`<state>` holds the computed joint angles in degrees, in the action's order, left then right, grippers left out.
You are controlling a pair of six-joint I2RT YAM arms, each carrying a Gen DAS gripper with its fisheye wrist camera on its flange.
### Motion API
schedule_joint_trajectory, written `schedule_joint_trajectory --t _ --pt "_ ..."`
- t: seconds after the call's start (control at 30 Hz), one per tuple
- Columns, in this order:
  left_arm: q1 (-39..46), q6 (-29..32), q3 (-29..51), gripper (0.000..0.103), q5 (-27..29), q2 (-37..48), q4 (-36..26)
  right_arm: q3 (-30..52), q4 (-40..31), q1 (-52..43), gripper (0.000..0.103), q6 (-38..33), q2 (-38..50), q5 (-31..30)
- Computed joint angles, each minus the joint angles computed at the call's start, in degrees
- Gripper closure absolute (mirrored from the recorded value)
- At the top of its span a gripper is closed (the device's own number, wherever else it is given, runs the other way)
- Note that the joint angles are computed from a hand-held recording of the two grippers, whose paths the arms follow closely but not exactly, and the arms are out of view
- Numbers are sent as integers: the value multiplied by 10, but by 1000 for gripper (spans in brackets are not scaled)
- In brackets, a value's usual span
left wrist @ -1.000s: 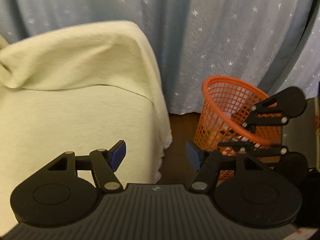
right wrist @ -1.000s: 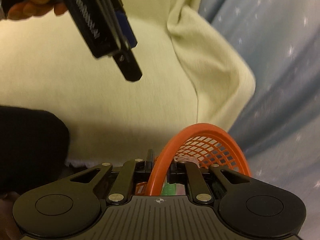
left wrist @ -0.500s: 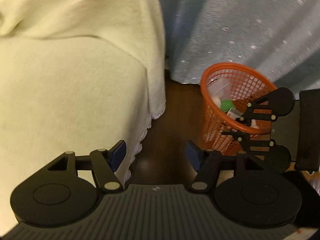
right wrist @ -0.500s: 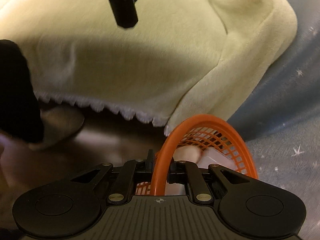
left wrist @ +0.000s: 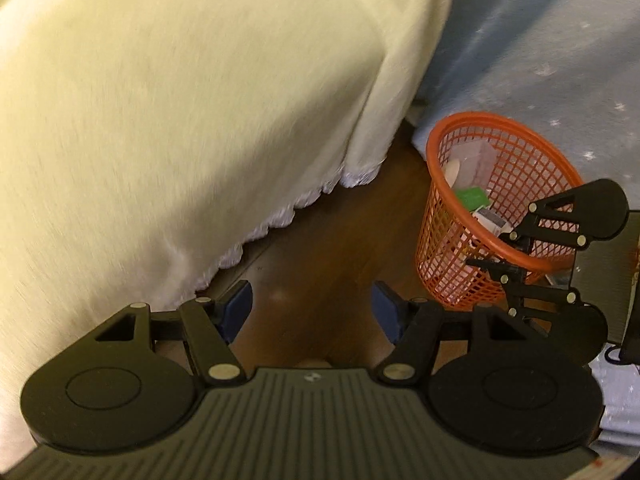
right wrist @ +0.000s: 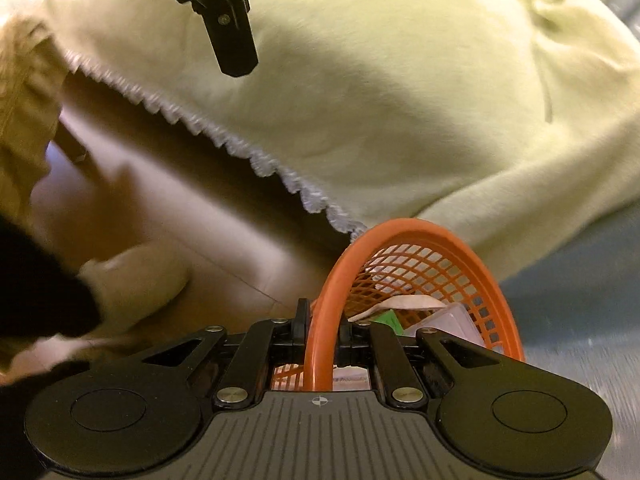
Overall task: Organize objects
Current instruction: 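Lower the wastebasket with the right tool onto the floor beside the sofa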
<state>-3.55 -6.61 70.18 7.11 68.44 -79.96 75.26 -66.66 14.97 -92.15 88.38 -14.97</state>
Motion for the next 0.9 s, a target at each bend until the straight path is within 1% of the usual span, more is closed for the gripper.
schedule_joint_trajectory --t 0.1,0.17,0.27,0.37,0.5,0.57,0.63,0.7,0.73,0.77,0.83,0.9 --pt "7 -11 -91 42 -6 -28 59 -60 69 8 97 -23 9 -5" --pt "0 -28 -152 42 -11 -42 104 -108 131 17 97 -29 20 -9" --pt "2 -39 -240 42 -7 -53 175 -181 244 36 97 -30 54 -9" --pt "8 -34 -318 42 0 -48 251 -248 383 55 97 -34 108 -16" --pt "10 -34 -389 42 3 -31 332 -296 552 83 97 -8 199 -20" --pt "18 -27 -418 42 6 -32 358 -317 630 90 97 2 243 -23" --pt "19 -29 -444 42 7 -33 379 -350 699 90 97 -3 263 -43" --pt "22 -30 -460 42 9 -45 382 -369 733 91 96 23 271 -47" --pt "19 -36 -464 42 10 -65 364 -379 754 97 96 43 278 -42" --pt "19 -37 -465 42 11 -72 358 -385 761 98 96 56 279 -35" --pt "26 -33 -457 42 13 -87 333 -382 751 103 96 92 286 -15" --pt "31 -30 -446 42 15 -101 308 -369 722 104 95 127 291 8"
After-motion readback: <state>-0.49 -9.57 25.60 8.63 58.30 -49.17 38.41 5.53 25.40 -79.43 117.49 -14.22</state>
